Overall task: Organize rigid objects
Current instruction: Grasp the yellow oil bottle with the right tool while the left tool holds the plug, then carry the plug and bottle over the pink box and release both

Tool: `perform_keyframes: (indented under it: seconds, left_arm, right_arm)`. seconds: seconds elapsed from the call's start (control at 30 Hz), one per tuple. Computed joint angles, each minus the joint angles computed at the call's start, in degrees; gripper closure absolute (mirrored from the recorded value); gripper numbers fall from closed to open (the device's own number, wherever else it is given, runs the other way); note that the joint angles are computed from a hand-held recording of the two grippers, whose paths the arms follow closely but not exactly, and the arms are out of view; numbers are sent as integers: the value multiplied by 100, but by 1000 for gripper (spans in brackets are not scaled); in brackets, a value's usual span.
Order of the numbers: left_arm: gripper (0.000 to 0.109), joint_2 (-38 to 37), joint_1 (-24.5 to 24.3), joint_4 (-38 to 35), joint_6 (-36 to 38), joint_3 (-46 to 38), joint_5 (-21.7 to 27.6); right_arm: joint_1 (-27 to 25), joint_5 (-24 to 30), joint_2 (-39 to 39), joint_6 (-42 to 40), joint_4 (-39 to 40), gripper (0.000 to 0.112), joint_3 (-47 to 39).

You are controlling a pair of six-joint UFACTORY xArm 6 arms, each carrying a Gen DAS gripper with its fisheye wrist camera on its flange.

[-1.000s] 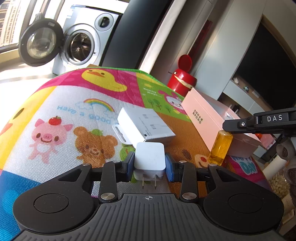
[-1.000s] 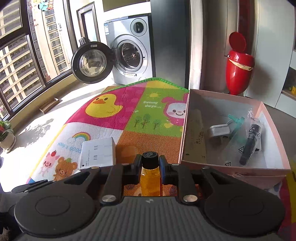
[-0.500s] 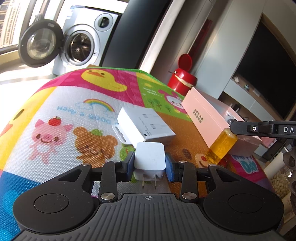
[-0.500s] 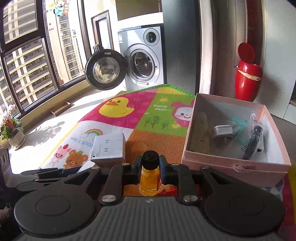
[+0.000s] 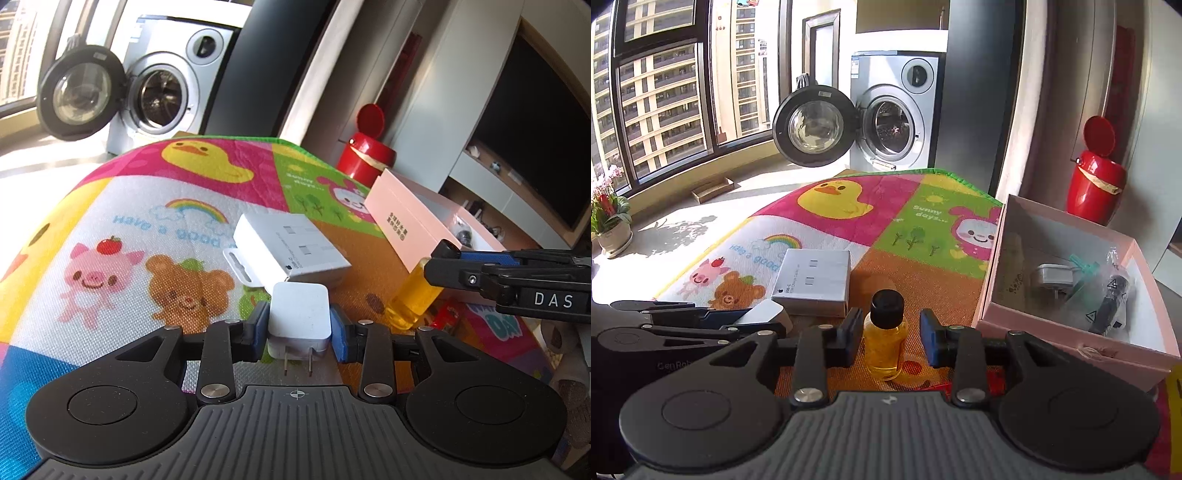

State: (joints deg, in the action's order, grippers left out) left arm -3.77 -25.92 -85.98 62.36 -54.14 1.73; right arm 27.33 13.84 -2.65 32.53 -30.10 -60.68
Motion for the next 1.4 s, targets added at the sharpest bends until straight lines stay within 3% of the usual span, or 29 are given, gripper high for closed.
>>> perform_keyframes:
  seconds: [0.03,0.07,0.13,0.2,0.27,0.4,0.53,0.67,0.73,0.87,0.9,0.97,1.13,1.3,1.4]
  left_arm:
    - [69,-5,3,116,-85,19,6]
    - [70,-14,-9,381,-316,53,-4]
    - [70,-13,-48,593,-495,82,-80]
    - [71,-15,-79,755,-620,104,-144]
    - [71,-45,-115,862,-692,144,-206]
    - [71,-265,-190,1590,-1107,419,-189]
    - [71,-664,-336,2145,-1203,748,2]
    - [71,-1026,-496,1832,-734,608,392]
    - [71,-979,-627,1602,-331,271,326]
    - [71,-222,-818,1845,-137,-1086,186]
    - [71,27,-814,1998,-260,-1442,222]
    - [71,692,-748,2897,-1192,-2287,387]
    - [71,2551,-508,5067,-3880,-4681,1287]
    - [72,4660,-351,6432,-5810,-7679,2696]
    - [72,5021,-320,6900,-6211,-8043,2823]
  right_arm:
    - [8,-16,34,-91,60,56,-10]
    - [18,-41,109,-229,136,51,-41]
    - [25,-26,238,-176,41,52,-114]
    - [3,-56,387,-130,-45,56,-179]
    - [7,-15,417,-409,202,84,-190]
    - [17,-207,45,-1411,1260,85,197]
    - [-73,-370,-715,-1850,1603,85,823]
    - [-400,-631,-1715,-1678,1206,85,1476]
    - [-730,-813,-2200,-1072,500,85,1679]
    - [-1454,-1074,-2763,392,-1011,85,1767]
    - [-1655,-1108,-2897,760,-1363,85,1788]
    - [-1877,-1164,-3066,1052,-1611,85,1878]
    - [-2124,-1174,-3301,408,-843,85,2247]
    - [-2217,-1219,-3118,-19,-328,85,2347]
    - [-2259,-1227,-2983,-196,-43,85,2342]
